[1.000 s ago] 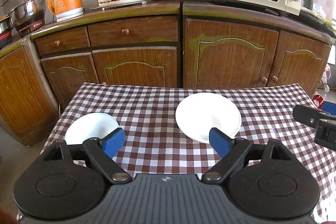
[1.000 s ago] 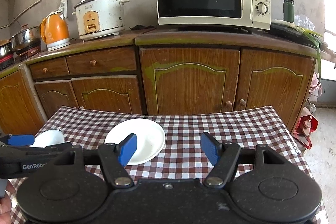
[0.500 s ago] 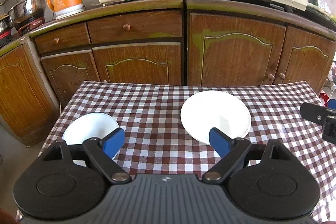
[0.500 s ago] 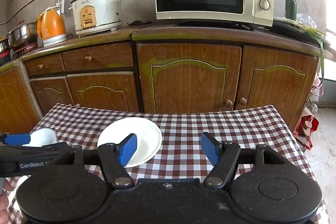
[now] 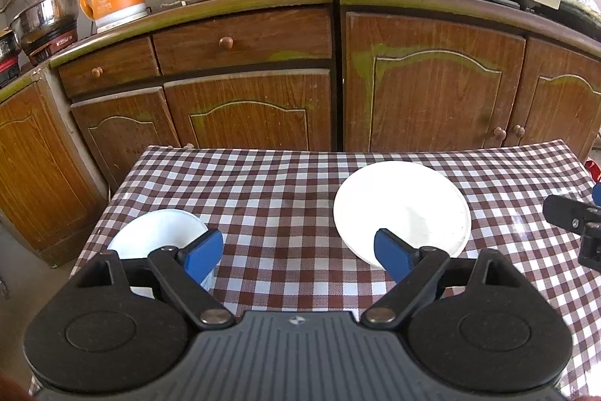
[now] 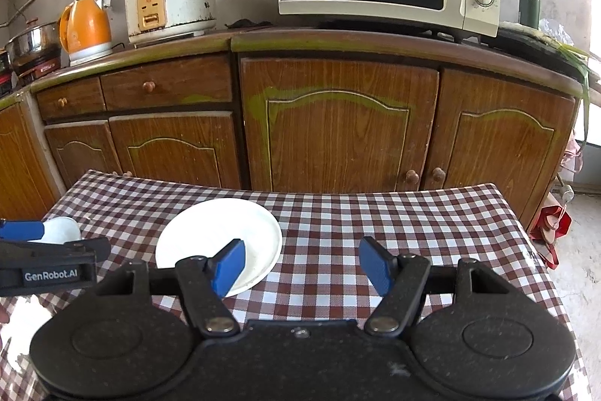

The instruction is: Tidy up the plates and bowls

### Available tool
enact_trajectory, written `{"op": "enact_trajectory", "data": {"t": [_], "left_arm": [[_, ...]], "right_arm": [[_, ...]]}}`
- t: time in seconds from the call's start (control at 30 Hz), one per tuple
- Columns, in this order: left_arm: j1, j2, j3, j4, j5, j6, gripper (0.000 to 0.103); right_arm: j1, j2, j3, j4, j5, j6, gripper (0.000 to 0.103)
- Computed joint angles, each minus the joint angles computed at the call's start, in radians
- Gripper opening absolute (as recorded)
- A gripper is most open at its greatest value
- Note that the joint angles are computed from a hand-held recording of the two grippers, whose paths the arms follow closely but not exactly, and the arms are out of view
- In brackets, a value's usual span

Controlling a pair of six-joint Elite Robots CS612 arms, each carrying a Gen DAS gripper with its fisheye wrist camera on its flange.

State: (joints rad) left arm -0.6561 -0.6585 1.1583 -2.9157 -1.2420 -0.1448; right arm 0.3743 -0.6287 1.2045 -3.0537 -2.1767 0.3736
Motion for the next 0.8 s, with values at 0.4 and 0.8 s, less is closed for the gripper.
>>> {"op": "enact_trajectory", "data": {"t": [0.4,0.8], "left_arm": [[0.004,0.038,-0.058,0.039,0.004,-0.019,0.090],[0.012,0.076,-0.111,0.083,0.001,-0.024,0.090]], "right_arm": [[-0.013,0.027,-0.044,0.029,0.003,-0.015,0.080],[-0.028,0.054,-0.079,0.064,0.029,0.006,0.080]]}}
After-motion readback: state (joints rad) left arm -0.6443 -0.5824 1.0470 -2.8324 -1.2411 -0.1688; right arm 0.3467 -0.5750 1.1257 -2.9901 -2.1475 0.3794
